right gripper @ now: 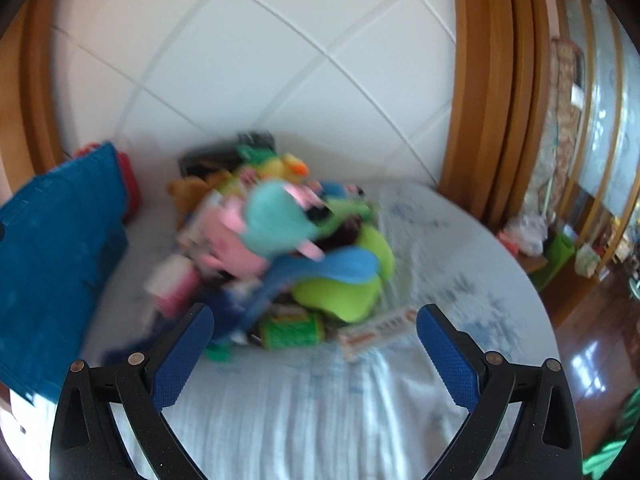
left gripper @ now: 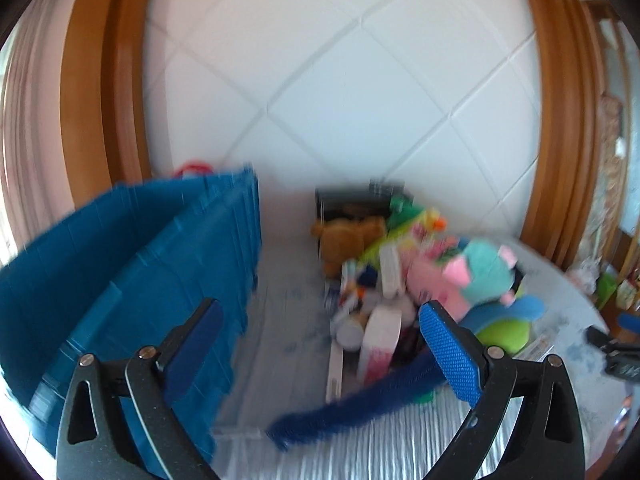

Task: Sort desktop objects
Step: 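Move both open tools back to the pile, then grasp the long white barcode box with left while right grasps cream ointment box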

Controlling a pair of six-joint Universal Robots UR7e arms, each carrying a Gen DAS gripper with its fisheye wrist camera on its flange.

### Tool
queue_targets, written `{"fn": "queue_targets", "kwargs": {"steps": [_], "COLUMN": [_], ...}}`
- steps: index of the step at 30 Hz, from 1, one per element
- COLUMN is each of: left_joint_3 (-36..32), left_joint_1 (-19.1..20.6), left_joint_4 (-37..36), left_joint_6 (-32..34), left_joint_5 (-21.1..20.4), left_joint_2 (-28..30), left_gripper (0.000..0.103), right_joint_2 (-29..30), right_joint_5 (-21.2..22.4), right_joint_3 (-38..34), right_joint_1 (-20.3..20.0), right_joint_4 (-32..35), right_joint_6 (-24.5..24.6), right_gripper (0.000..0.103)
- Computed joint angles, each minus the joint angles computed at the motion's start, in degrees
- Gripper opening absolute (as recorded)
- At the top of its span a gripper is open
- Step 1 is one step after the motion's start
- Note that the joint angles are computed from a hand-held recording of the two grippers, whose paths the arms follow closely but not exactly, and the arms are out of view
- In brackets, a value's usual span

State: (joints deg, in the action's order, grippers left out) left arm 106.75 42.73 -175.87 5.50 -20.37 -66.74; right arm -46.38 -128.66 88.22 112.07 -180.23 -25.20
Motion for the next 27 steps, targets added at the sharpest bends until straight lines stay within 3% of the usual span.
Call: {"fn": "queue_targets", "kwargs": {"steps": [7,11,17,20,23,27], "left_joint_3": [-4.08,-7.52,-14.60,-18.09,-21.45,-25.31], "left_joint_1": [6.84,10.67,16.16,18.42,20.40,22.36], "left_joint_4": [28.20,36.41,42.31,45.17,46.63,47.03], "left_joint_6": [-22.99,-29.70,-32.04,-32.20,-31.37,-28.13], "left_joint_5": [2.13,-0.57,-4.28,-6.41,-8.75,-12.23], "left_joint_2": [4.33,6.21,10.95,12.99,15.22,18.22], "left_gripper": [0.100,0.100,0.100,0.088,0.083,0.083], "right_joint_2": [-2.37,-2.47,-0.28,1.64,4.94,9.56], "right_joint_5": [-0.08,-0.50,-1.19,-1.32,-1.18,-3.37], "right_joint_3": [-0.79,-2.01,-7.83,-11.91,-18.20,-25.36], "right_joint_1": [-8.74,-11.83,-14.01,-14.81,-15.36,-15.25], "right_joint_4": [11.65,17.04,24.86,28.94,36.63,41.40], "right_joint_6": [4.99,7.90,13.63,17.49,22.53,25.93], "right_gripper": [0.103,0.103,0.103,0.103,0.103,0.103]}}
